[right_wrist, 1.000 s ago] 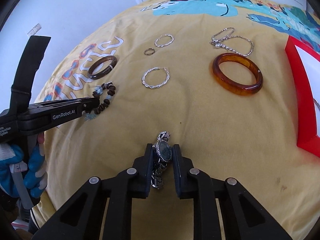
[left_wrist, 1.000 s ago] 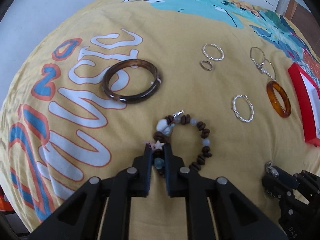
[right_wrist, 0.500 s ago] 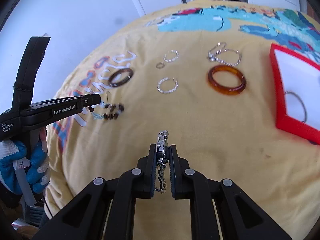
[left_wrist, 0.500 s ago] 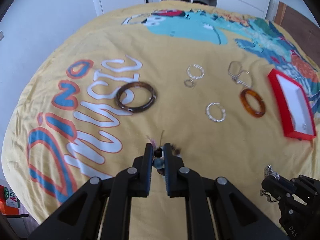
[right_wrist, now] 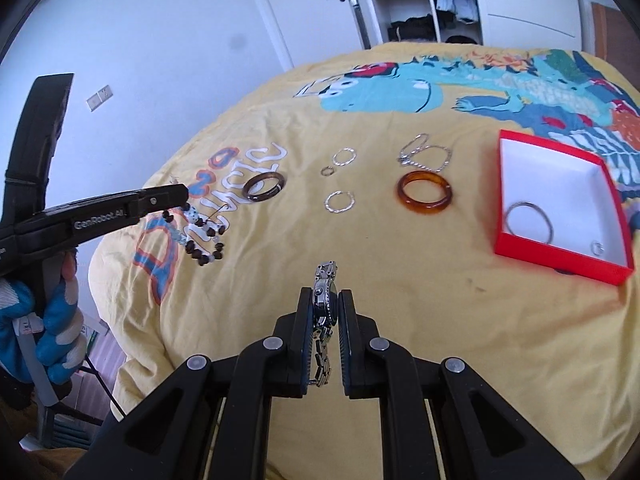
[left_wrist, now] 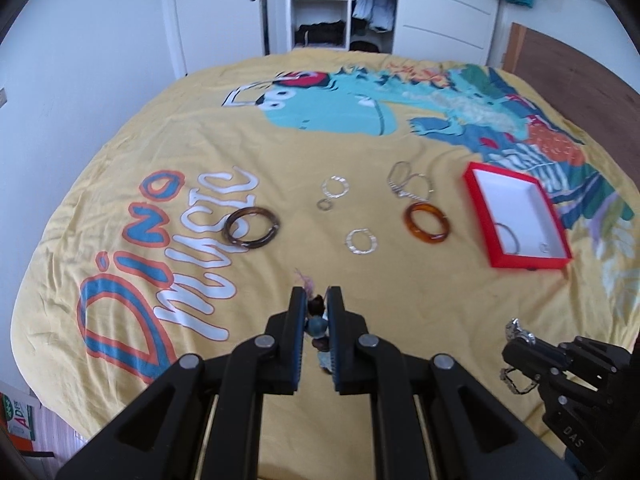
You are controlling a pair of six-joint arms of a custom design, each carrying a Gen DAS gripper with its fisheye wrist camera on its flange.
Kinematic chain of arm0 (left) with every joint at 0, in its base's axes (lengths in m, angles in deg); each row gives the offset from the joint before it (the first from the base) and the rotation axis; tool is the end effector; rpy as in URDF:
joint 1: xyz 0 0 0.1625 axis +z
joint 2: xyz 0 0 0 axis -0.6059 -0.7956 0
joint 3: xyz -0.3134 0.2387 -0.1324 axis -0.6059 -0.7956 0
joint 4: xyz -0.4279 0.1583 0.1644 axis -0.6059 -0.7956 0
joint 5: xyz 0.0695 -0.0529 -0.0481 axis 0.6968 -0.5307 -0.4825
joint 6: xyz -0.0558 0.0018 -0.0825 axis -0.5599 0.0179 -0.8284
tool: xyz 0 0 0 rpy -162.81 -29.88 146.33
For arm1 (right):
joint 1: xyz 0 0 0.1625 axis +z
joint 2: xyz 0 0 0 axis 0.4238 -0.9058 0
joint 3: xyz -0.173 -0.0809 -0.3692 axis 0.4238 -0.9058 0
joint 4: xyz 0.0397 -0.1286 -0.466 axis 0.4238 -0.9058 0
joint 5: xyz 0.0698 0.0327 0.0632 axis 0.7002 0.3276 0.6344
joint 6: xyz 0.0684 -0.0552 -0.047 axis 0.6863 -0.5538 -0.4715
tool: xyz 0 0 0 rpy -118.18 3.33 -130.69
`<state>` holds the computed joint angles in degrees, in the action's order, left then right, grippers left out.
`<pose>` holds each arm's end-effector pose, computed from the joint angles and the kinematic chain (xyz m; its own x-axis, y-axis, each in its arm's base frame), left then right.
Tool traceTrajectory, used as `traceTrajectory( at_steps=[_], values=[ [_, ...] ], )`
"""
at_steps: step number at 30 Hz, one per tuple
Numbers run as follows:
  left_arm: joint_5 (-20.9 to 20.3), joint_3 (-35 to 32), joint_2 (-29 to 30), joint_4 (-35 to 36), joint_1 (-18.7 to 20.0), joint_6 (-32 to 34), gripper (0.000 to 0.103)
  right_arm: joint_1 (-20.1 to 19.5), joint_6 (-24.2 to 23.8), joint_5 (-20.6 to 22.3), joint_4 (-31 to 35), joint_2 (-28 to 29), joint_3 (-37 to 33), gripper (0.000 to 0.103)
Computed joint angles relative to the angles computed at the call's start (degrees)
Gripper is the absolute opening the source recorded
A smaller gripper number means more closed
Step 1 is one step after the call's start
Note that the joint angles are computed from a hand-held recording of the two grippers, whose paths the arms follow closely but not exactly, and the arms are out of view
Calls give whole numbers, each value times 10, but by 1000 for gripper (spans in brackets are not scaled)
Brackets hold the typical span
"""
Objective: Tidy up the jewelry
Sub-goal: 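Carry the watch and beaded bracelet into the red box and open both tools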
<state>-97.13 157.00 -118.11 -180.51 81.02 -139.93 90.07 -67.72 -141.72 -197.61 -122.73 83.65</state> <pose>-0.1821 -0.4824 0.3667 -0.6887 -0.2945 -0.6625 0.2689 0.7449 -0.6106 0.3702 -0.5325 0.1102 -0.7159 -0.6202 0.3208 -0.6913 0.6943 -0.2003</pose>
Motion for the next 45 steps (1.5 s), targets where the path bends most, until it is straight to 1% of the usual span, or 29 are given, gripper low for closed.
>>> traceTrajectory(
  at_steps=[2, 5, 10, 15, 19, 23, 27, 34, 37, 41, 44, 45],
  values=[
    [0, -1, 4, 1, -10, 1, 10, -3, 1, -1, -8, -15, 11, 11],
    [-5, -5, 16, -16, -23, 18, 10, -10, 2, -3, -19, -35, 24, 11],
    [-19, -15, 57, -91, -35, 81, 10, -23, 3, -15, -30, -56, 31, 11],
    [-33, -43, 111, -160, -29, 132, 10, -38, -17, -24, -36, -74, 27, 11],
    [-47, -65, 154, -228, -25, 188, 10, -53, -24, -35, -39, -75, 10, 11],
    [-61, -94, 197, -259, -15, 231, 10, -76, -22, -31, -53, -69, -10, 11],
    [-87, -137, 251, -299, 5, 279, 10, -101, -14, -33, -56, -46, -44, 11],
    [-135, -233, 361, -350, 46, 360, 10, -129, -36, -48, -37, 15, -131, 11],
    [-150, -279, 410, -360, 64, 384, 10, -140, -40, -51, -19, 45, -175, 11],
    [-159, -341, 471, -362, 85, 411, 10, -149, -50, -61, 7, 85, -229, 11],
    [-171, -390, 514, -351, 103, 421, 10, -156, -59, -72, 24, 118, -269, 11],
    [-169, -404, 528, -350, 107, 428, 10, -157, -61, -75, 26, 123, -275, 11]
  ],
)
